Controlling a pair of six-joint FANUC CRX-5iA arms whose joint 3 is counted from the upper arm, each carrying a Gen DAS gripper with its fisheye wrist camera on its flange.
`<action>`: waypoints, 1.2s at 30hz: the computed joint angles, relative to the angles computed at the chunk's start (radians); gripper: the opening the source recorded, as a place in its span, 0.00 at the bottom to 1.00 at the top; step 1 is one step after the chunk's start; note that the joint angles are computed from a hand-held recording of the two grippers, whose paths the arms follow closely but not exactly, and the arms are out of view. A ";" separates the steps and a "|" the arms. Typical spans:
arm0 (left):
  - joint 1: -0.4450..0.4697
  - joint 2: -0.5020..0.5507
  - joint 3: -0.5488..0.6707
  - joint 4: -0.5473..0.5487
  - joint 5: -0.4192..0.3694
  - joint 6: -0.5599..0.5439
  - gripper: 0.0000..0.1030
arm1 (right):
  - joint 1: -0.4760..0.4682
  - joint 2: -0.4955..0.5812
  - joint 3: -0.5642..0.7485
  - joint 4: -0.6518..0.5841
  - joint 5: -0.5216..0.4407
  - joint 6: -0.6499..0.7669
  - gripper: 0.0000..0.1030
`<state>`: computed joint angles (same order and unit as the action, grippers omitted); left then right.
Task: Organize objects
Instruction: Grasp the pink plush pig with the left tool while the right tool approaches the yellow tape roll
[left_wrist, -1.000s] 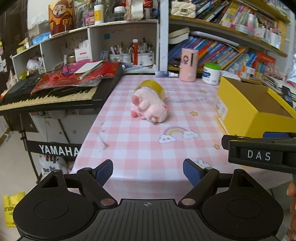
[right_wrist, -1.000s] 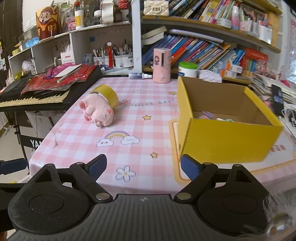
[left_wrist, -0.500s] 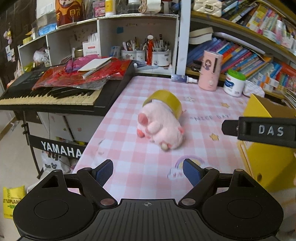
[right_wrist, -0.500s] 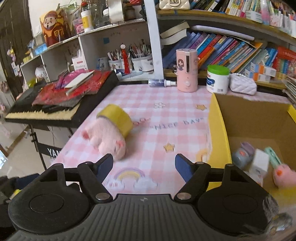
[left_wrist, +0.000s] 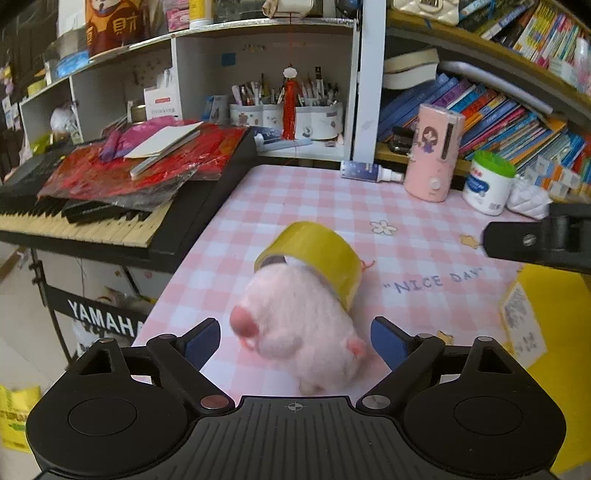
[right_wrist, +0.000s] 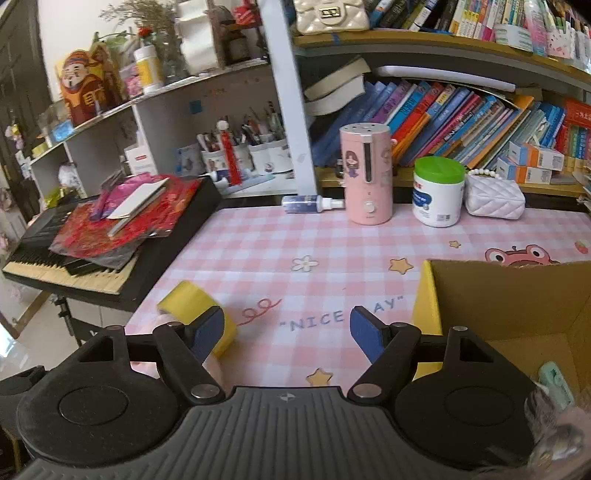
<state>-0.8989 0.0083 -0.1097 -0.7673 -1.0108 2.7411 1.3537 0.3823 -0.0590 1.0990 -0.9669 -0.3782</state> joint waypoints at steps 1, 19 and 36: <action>0.003 0.014 0.011 -0.006 -0.008 0.000 0.92 | -0.007 -0.002 -0.004 0.002 0.009 -0.002 0.72; 0.173 0.026 -0.061 0.223 0.145 -0.203 0.76 | -0.081 0.053 0.072 -0.063 0.143 0.160 0.76; 0.050 -0.175 -0.152 0.128 -0.096 0.087 0.76 | -0.119 0.436 0.610 -0.292 0.158 0.792 0.67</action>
<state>-0.8491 -0.1670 -0.2613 -0.6393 -1.1067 2.8281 1.2350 0.8181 0.5510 0.8075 -0.8092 0.4143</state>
